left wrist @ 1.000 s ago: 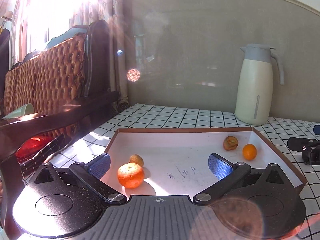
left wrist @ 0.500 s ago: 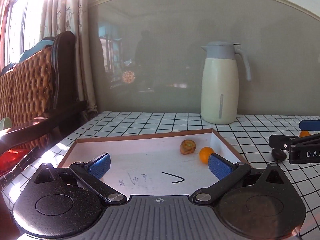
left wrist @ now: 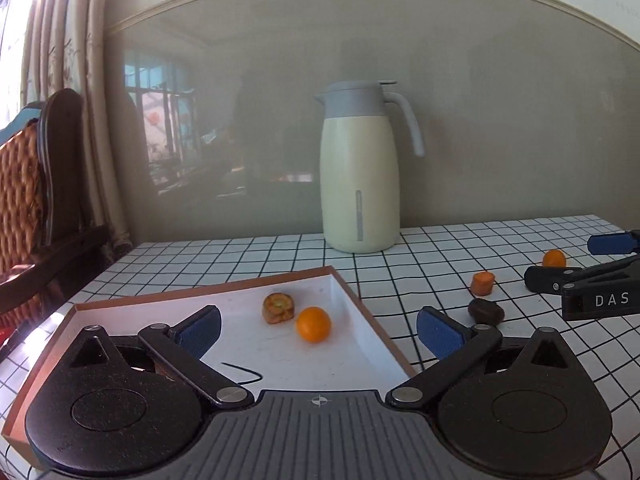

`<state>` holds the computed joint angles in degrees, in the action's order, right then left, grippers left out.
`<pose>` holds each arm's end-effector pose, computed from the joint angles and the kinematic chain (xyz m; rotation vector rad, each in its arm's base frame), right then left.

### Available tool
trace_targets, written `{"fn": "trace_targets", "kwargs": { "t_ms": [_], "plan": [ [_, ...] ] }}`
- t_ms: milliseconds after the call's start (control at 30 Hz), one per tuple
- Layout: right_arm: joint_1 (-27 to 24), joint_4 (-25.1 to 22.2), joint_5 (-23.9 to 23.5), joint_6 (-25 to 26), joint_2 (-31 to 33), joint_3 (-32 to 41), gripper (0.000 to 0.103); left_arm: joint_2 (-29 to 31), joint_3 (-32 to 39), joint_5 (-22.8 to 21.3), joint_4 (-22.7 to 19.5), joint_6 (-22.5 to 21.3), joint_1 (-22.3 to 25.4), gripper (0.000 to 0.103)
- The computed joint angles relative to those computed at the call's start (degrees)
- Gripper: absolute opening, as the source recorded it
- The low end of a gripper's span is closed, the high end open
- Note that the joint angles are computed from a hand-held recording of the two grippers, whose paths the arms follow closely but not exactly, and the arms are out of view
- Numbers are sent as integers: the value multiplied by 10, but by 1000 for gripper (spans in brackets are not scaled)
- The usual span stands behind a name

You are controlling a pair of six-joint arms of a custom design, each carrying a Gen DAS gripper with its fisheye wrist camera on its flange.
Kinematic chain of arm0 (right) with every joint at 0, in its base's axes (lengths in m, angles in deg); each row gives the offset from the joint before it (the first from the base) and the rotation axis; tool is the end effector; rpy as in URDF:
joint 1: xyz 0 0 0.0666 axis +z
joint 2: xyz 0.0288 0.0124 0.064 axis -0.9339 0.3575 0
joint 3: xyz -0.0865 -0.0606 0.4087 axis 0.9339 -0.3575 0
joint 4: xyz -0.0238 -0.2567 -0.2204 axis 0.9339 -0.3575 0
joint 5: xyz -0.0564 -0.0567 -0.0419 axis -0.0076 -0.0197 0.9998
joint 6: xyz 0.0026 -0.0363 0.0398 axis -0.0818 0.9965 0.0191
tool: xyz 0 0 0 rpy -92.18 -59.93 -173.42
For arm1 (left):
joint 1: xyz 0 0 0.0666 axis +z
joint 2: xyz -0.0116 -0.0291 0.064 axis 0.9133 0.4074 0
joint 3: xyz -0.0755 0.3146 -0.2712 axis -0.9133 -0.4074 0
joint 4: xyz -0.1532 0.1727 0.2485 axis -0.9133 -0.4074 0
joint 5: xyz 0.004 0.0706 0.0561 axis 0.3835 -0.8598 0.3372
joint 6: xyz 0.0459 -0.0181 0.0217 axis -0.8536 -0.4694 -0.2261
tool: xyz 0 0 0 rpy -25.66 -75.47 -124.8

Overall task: Organize fruits
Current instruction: 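Move both tools back over the loose fruits on the table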

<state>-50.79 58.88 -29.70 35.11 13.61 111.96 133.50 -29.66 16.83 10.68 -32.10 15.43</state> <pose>0.3687 0.1238 0.2944 -0.4492 1.8997 0.2154 0.2739 -0.2852 0.3111 -0.1459 1.9291 0.2703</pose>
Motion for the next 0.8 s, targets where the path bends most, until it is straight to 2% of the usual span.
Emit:
{"fn": "trace_targets", "kwargs": {
  "t_ms": [67,367,633,700,800],
  "plan": [
    [-13,4,-2,1,-1,-4,97,14,11,3,19,-25,-5,103],
    [-55,2,-6,2,19,5,94,76,67,58,77,-77,-4,103],
    [-83,1,-12,6,37,15,94,124,114,96,75,-68,8,103],
    [-88,0,-14,5,47,25,93,139,132,103,64,-66,11,103],
    [-88,-7,-13,18,63,43,85,154,147,112,60,-65,15,102]
  ]
}}
